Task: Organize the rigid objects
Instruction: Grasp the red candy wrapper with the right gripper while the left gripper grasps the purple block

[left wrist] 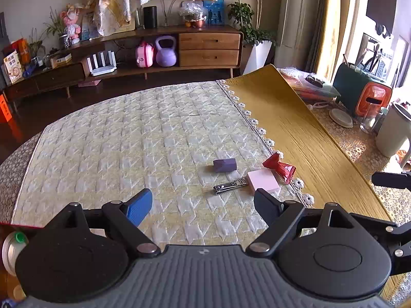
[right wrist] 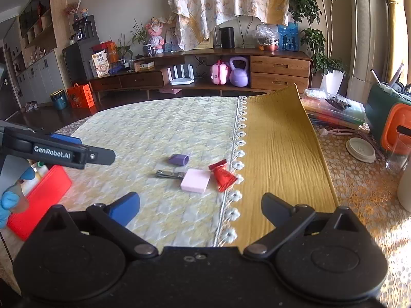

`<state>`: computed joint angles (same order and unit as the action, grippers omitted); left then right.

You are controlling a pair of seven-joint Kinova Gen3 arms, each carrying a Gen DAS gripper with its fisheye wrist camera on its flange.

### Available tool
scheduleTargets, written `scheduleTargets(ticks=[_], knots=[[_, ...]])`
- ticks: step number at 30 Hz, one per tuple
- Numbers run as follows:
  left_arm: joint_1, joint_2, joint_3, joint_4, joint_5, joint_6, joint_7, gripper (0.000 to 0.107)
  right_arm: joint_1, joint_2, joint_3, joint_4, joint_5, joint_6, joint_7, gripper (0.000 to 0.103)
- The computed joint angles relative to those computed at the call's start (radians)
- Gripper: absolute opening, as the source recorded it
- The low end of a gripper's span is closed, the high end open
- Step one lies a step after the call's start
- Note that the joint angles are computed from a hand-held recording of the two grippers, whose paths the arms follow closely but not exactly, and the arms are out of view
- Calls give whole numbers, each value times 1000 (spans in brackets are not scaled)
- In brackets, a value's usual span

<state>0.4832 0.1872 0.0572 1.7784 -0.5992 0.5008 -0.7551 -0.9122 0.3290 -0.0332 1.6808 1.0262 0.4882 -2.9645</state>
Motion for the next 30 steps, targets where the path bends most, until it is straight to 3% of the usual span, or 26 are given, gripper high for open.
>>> scheduleTargets(ticks=[9,22,30], knots=[[47,163,-51,-132,15,23,-24,87,44,93,45,-63,-20,-42,132,89],[47,319,-100,-288,152,47,-88,87,119,204,59,-189,-290,-111,436,64],[56,368,-131,-333,197,40,-96,86,123,249,91,-240,-430,-133,537,49]])
